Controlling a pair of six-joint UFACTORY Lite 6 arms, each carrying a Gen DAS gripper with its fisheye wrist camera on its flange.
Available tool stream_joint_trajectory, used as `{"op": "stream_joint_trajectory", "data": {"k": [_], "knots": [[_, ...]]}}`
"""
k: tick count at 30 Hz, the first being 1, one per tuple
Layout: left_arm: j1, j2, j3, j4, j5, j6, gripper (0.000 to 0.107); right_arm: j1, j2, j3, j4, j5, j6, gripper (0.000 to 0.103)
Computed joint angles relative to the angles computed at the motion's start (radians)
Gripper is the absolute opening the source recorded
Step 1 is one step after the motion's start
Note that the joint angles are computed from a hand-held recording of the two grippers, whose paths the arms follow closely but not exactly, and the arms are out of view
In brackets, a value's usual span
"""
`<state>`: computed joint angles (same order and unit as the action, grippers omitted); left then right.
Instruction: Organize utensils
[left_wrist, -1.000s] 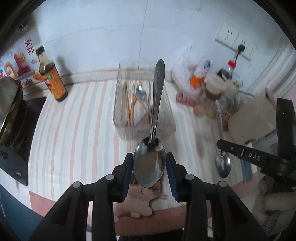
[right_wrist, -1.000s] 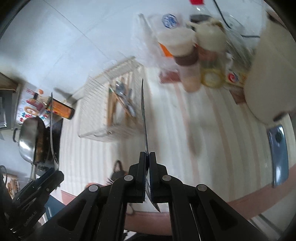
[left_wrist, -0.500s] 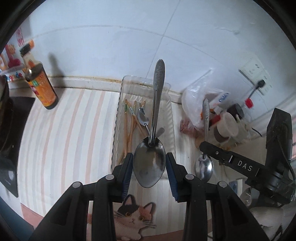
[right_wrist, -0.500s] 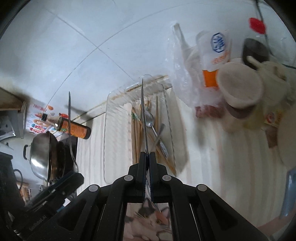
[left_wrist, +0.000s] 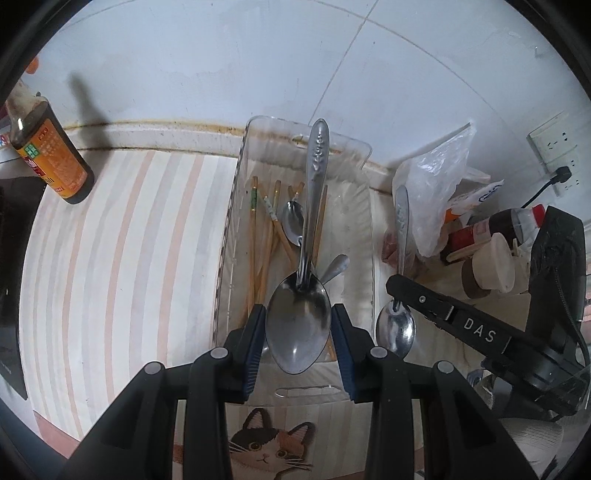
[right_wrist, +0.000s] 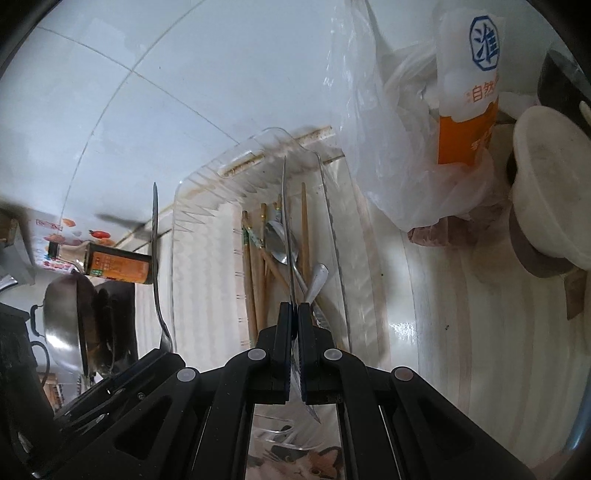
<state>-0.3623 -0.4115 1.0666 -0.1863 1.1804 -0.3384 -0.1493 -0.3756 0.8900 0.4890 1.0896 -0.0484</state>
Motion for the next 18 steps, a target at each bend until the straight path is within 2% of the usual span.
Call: {"op": "stream_joint_trajectory", "data": {"k": [6,7,8,10,12,14,15,16,17,18], "knots": [[-0.037,0.009,0.04,0.071,0.025,-0.072,0.033,-0.005,0.03,0.011,-0.007,0.011,-0.014,0.004],[-0.048,0.008,0.047,0.092,0.029,-0.088,0.038,-0.004,0.022,0.013,-0.023,0.013,-0.009,0.007],[-0.07,0.005,0.057,0.13,0.038,-0.119,0.049,0.006,0.008,0.017,-0.053,0.015,0.006,0.015],[-0.097,-0.015,0.061,0.187,0.048,-0.159,0.059,0.013,-0.031,0.017,-0.083,0.03,0.015,0.028],[-0.124,-0.034,0.057,0.248,0.061,-0.196,0.065,0.053,-0.077,0.019,-0.154,0.04,0.054,0.038],[-0.151,-0.063,0.043,0.311,0.076,-0.23,0.075,0.112,-0.127,0.016,-0.251,0.041,0.119,0.053],[-0.171,-0.089,0.027,0.349,0.083,-0.255,0.076,0.152,-0.159,0.009,-0.307,0.043,0.159,0.057],[-0.179,-0.108,0.014,0.372,0.086,-0.265,0.08,0.198,-0.194,-0.001,-0.369,0.05,0.209,0.065],[-0.19,-0.122,0.002,0.395,0.09,-0.276,0.089,0.25,-0.227,-0.013,-0.431,0.063,0.261,0.075],[-0.216,-0.144,-0.016,0.433,0.103,-0.302,0.094,0.291,-0.256,-0.027,-0.479,0.077,0.3,0.08]]}}
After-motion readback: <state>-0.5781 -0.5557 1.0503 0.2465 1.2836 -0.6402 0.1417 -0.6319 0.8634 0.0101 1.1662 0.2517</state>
